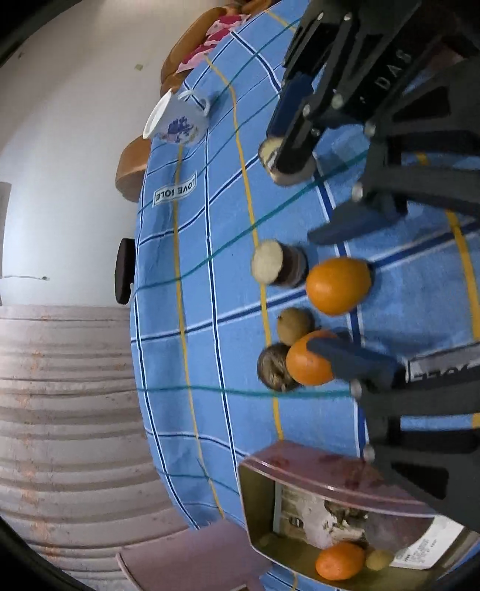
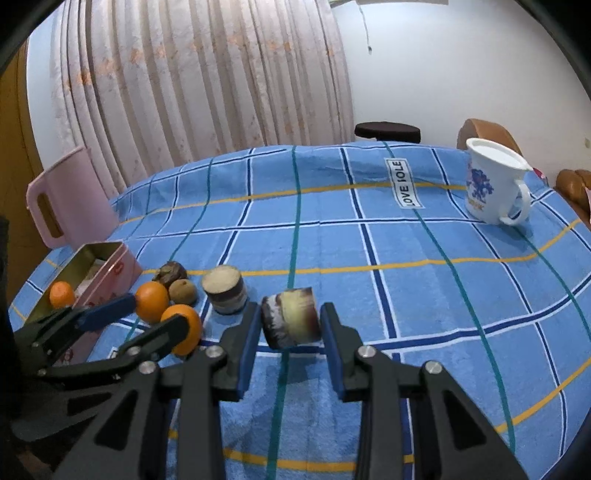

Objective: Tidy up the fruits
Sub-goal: 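Grasp another orange with the left tool while the right holds the cut piece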

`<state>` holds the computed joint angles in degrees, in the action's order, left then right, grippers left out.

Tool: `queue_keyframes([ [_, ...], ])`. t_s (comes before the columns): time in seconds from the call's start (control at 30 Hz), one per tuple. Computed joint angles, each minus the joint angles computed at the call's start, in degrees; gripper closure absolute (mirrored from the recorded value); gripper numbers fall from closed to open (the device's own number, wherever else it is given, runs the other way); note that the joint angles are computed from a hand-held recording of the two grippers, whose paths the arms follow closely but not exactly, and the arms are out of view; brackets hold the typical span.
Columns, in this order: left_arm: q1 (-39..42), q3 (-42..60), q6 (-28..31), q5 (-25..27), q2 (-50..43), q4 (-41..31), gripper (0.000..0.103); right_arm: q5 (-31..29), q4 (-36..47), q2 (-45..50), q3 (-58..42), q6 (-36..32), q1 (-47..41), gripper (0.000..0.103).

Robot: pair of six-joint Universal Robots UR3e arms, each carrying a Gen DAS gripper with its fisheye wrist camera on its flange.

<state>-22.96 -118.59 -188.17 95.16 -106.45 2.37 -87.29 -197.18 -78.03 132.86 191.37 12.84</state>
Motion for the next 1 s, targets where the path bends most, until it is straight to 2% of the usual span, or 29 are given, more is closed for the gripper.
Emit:
queue_keyframes([
  [0.13, 0.1, 1.0, 0.1, -0.9, -0.6, -1.6, 0.057, 0.9, -0.7, -0.3, 1.0, 0.6, -1.1, 0.067],
  [0.33, -0.3, 3.2, -0.3, 0.6, -1.8, -4.0, 0.057, 1.3, -0.7, -0.4, 1.3, 0.9, -1.6, 0.067],
  [0.47, 0.8, 3.9, -0.8, -0.4, -2.1, -6.1, 0.057, 0.7, -0.9, -0.5, 1.3, 1.1, -1.2, 0.067],
  [0.53, 2.6, 5.1, -1.1, -3.3, -2.5, -9.7, 0.057, 0.3, -0.5, -0.6, 1.1, 1.0, -0.8, 0.067],
  [0.63, 2.9, 4.2, -1.0, -4.1, -2.0, -8.4, 0.065, -0.2, -0.9, -0.5, 1.0, 0.8, -0.6, 0.067],
  [0.77, 2.5, 3.8, -0.9, -3.6, -1.8, -7.8, 0.066, -0.8, -2.1, -0.5, 1.3, 0.8, -0.1, 0.067],
  [1.0, 1.6, 0.9, -0.3, -3.0, -0.5, -2.6, 0.066, 2.1, -4.3, -1.0, 2.9, 0.2, -1.3, 0.067],
])
